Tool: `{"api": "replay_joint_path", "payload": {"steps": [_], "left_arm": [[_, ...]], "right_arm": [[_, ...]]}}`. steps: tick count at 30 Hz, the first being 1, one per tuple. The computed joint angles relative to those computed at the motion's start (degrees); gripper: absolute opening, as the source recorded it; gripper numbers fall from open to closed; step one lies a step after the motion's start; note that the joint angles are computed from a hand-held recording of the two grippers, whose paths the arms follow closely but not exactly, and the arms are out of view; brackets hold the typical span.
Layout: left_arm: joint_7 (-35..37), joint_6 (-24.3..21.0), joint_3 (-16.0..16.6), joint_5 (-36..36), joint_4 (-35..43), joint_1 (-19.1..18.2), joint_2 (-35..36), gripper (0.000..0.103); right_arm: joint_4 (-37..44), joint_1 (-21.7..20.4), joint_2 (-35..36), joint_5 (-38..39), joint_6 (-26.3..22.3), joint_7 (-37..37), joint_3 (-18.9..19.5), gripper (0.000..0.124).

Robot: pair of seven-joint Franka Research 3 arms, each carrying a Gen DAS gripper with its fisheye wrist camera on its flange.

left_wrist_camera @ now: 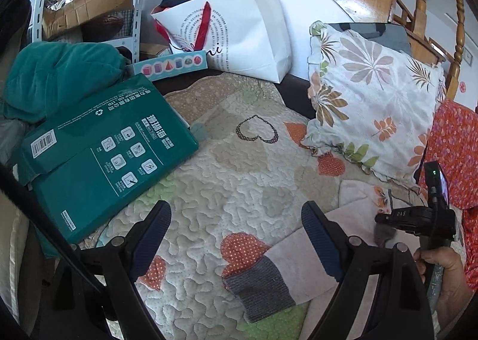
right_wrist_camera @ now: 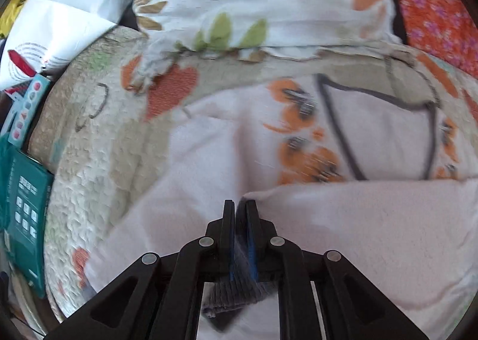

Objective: Fold small clothes
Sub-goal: 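Grasp the grey cuff of the pink sweater sleeve with the right gripper, then carry the sleeve across the sweater body and lay it down with the right gripper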

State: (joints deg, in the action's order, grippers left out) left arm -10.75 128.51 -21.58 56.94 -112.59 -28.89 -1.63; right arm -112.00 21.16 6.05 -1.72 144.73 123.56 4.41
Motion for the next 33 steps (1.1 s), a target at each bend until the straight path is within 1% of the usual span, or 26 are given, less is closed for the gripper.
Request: {"api": "replay_joint_path", "payload": {"steps": [1,2,3,6,8,11,12,14,15,16,17,19,21,23,24,26,27,28,29,30,33], "left_arm": [[-0.5,0.0,0.1,0.0,-0.4,0.1,-0.4,0.088],[-1.2,-0.1,0.2,0.1,-0.9,0.2,-0.9,0.088],[-1.8,-0.4,0.2,0.0,-1.2,0.4,-1.3,0.088],[-3.7,-0.5,0.3,-1.3,-2.7,1.2,-2.8,0.088],[-6.0,-0.4,0.3,-2.3,-4.4,2.0,-4.3,0.088],[-8.9,-0.8,-0.1,-3.4,-6.7,3.1,-6.7,0.088],[-9.5,-1.4,-0.4,-3.5,-7.2,3.4,-7.3,0.088],[-10.5,-4.0,-1.3,-3.6,-7.8,3.8,-8.3,0.088],[-11.0,-5.5,-1.7,-3.6,-8.0,3.9,-8.8,0.088],[-11.3,-6.2,-1.9,-3.5,-8.3,4.1,-9.2,0.088],[-12.0,-7.4,-2.3,-3.4,-8.6,4.2,-9.8,0.088],[-13.1,-8.8,-2.7,-3.3,-9.3,4.4,-10.8,0.088],[-13.9,-9.8,-3.0,-3.3,-9.7,4.6,-11.5,0.088],[-14.2,-9.5,-3.0,-3.5,-10.3,4.7,-12.1,0.089],[-14.2,-9.4,-3.1,-3.6,-10.6,4.8,-12.4,0.089],[-14.4,-9.7,-3.4,-3.6,-10.7,4.9,-12.7,0.089],[-14.6,-9.9,-3.5,-3.5,-11.0,5.0,-13.1,0.089],[-15.0,-10.3,-3.6,-3.3,-11.3,5.1,-13.5,0.089],[-15.8,-10.9,-3.9,-3.1,-11.7,5.2,-14.1,0.089],[-16.7,-11.7,-4.1,-3.0,-12.2,5.4,-14.9,0.089],[-19.9,-14.3,-4.9,-3.2,-13.5,5.8,-16.9,0.089]], "right_arm": [[-0.1,-0.7,0.1,4.9,2.4,-3.7,0.6,0.011],[-0.4,-1.0,0.1,8.2,4.1,-6.4,1.1,0.011],[-0.2,-0.9,0.2,9.7,5.2,-8.0,1.4,0.013],[-0.1,0.7,-0.4,7.0,6.6,-8.5,1.6,0.024],[-0.3,1.3,-0.8,9.1,6.8,-11.7,2.4,0.025],[-3.6,2.4,-3.2,14.0,6.7,-19.1,4.1,0.029],[-4.1,2.9,-3.6,15.3,6.6,-21.3,4.6,0.033],[-5.4,4.3,-4.6,17.7,6.3,-26.5,5.6,0.042],[-6.5,5.2,-5.2,17.9,6.6,-28.5,6.1,0.050],[-7.5,6.1,-5.8,17.0,6.9,-29.9,6.6,0.057],[-8.6,7.3,-6.4,14.7,7.3,-30.4,7.4,0.059],[-9.5,9.1,-6.1,9.4,7.9,-30.7,8.4,0.061],[-10.3,11.1,-5.2,2.6,9.0,-29.7,9.3,0.063],[-11.3,12.6,-4.8,-0.9,9.7,-29.6,9.6,0.063],[-11.0,13.2,-3.9,-4.1,9.9,-28.1,9.8,0.063],[-8.3,15.6,-0.7,-18.6,8.9,-17.3,8.2,0.063],[-6.2,17.6,0.9,-24.7,6.4,-11.9,6.3,0.044],[-4.1,17.8,2.6,-26.7,4.6,-8.8,6.5,0.010],[-2.8,18.1,3.6,-26.7,3.9,-7.0,5.9,0.010],[-2.3,17.5,4.0,-23.9,5.3,-7.0,5.8,0.009],[0.9,17.6,5.1,-21.3,7.0,-5.6,4.8,0.009]]}}
